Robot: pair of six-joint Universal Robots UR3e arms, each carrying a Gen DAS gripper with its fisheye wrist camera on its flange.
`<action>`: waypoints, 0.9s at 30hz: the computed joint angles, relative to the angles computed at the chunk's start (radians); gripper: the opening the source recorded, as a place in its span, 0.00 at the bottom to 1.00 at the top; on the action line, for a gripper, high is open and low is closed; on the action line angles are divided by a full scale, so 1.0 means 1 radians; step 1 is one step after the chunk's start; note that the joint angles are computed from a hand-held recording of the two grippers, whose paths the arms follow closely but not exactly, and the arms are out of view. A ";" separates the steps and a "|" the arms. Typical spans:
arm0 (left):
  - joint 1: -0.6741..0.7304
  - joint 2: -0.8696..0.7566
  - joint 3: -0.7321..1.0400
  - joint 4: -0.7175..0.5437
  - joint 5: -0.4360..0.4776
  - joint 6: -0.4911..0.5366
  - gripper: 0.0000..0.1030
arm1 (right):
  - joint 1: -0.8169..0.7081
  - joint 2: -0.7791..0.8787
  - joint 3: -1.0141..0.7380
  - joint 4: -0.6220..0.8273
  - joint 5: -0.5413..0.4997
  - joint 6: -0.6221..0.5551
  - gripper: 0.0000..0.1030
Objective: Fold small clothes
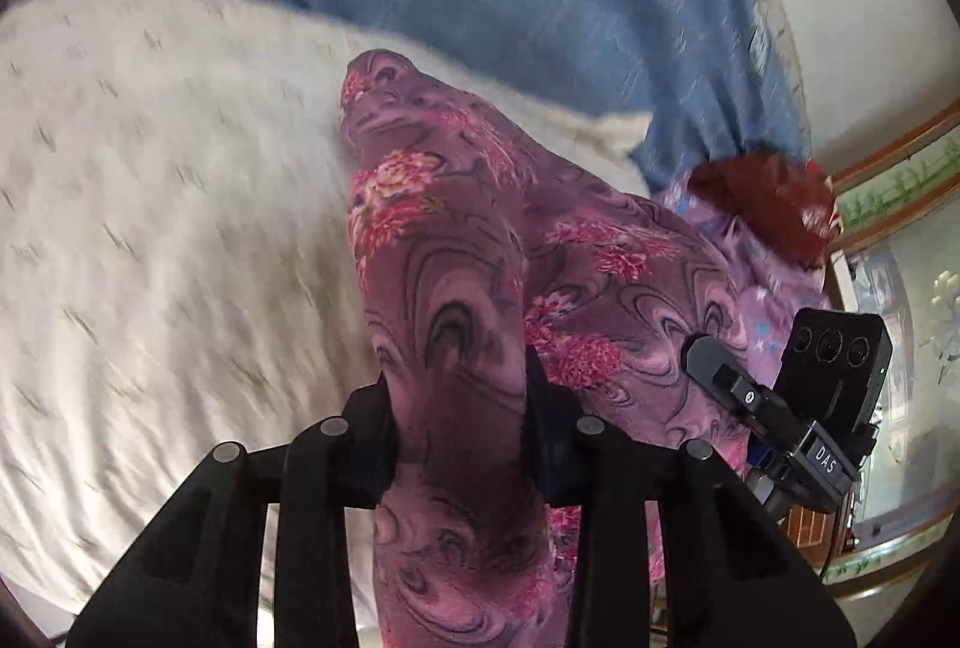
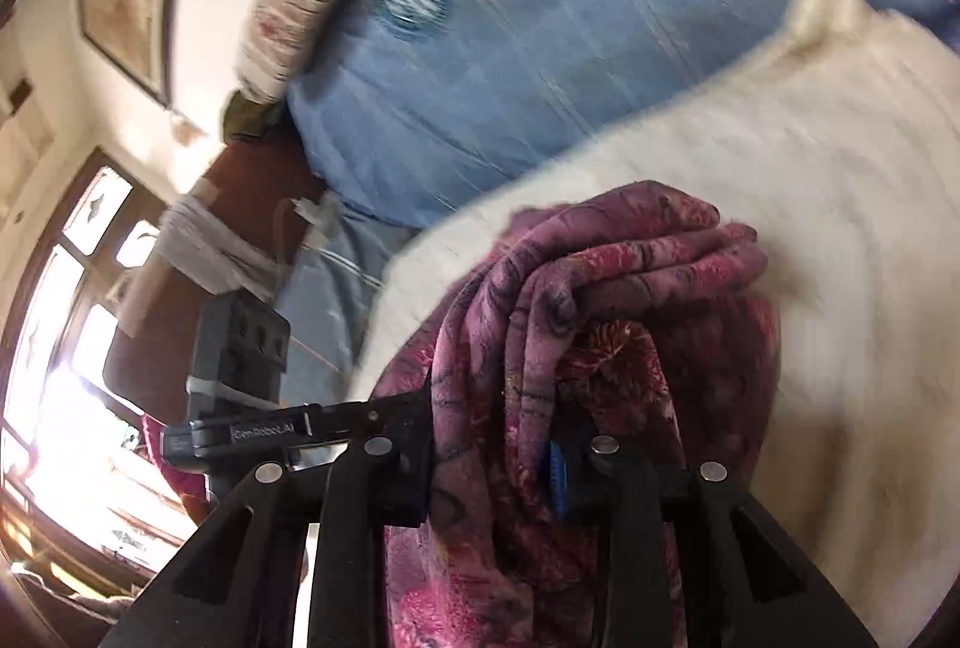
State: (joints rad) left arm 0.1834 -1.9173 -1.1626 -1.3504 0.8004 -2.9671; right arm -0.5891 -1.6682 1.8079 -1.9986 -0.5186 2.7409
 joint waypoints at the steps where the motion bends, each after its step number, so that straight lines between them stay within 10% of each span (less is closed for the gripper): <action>1: 0.025 -0.006 0.038 0.013 -0.005 -0.003 0.32 | 0.031 0.032 -0.034 -0.056 0.011 0.043 0.27; 6: 0.035 -0.120 0.181 0.142 0.163 -0.057 0.58 | 0.189 0.258 -0.176 -0.449 -0.058 0.320 0.38; 9: 0.001 -0.222 0.252 0.128 0.382 -0.060 0.63 | 0.343 0.428 -0.356 -0.402 -0.465 0.377 0.44; 11: 0.046 -0.224 0.188 0.111 0.343 -0.042 0.63 | 0.405 0.508 -0.422 -0.333 -0.641 0.375 0.44; 15: 0.102 -0.101 -0.041 0.243 0.308 -0.016 0.63 | 0.368 0.407 -0.273 -0.426 -0.593 0.411 0.57; 20: 0.004 0.089 -0.328 0.548 0.590 -0.001 0.78 | 0.483 0.268 -0.229 -0.411 -0.852 0.393 0.99; 27: -0.035 0.299 -0.666 0.761 0.691 0.085 0.81 | 0.607 0.115 -0.071 -0.428 -1.080 0.375 1.00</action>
